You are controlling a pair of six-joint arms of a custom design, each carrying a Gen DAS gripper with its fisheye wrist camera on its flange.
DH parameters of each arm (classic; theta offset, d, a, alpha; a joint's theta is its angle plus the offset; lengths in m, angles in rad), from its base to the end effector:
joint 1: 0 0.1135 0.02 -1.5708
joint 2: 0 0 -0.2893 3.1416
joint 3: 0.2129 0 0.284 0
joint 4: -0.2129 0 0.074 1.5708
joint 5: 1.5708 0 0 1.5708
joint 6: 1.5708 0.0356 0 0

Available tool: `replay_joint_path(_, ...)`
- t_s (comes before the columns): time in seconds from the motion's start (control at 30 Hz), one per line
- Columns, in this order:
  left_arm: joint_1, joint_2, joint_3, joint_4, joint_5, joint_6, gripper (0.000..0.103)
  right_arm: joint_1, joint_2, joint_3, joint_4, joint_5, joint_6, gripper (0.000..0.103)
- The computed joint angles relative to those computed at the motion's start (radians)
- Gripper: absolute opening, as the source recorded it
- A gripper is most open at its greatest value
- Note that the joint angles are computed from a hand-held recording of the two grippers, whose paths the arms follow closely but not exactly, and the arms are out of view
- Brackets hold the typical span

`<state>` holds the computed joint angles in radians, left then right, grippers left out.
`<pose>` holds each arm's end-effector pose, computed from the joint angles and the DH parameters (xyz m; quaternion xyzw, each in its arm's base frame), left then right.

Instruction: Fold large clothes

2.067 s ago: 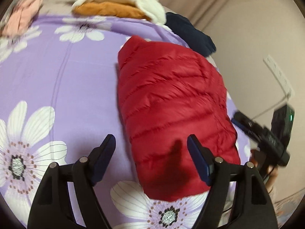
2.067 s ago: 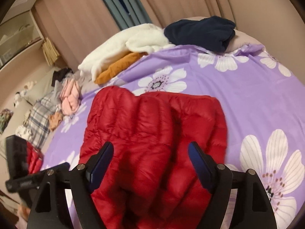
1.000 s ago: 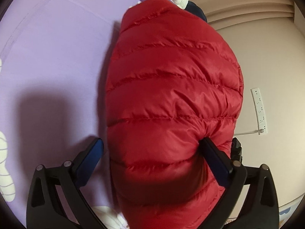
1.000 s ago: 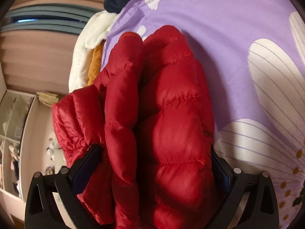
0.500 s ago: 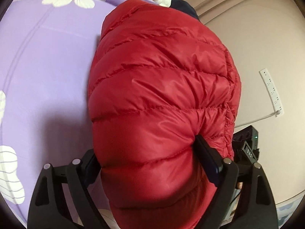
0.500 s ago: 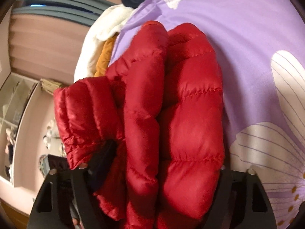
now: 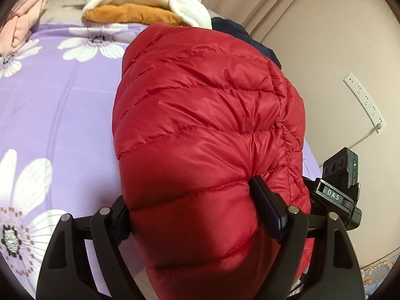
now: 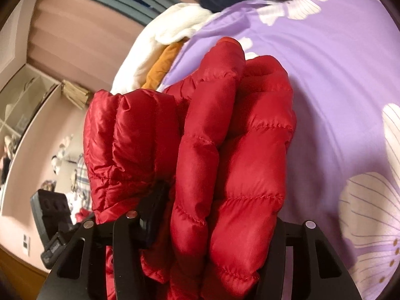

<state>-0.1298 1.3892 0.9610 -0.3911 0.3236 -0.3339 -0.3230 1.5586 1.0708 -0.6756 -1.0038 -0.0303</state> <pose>0.3146 -0.0525 0.2586 -0.0347 0.9193 -0.2291 0.3181 0.3193 -0.0752 0.2402 0.0289 0.8636 0.4326 0.2574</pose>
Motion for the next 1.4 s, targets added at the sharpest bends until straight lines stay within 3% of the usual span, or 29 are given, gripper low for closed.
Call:
replay_joint_path(0.5, 0.147, -0.174, -0.036, -0.092, 0.037, 0.041, 0.083, 0.171, -0.014, 0.038, 0.151, 0.019, 0.132, 0.054)
replay_joint_path(1.4, 0.161, -0.362, -0.076, -0.16, 0.024, 0.029, 0.084, 0.191, -0.104, 0.03, 0.135, 0.014, 0.085, 0.054)
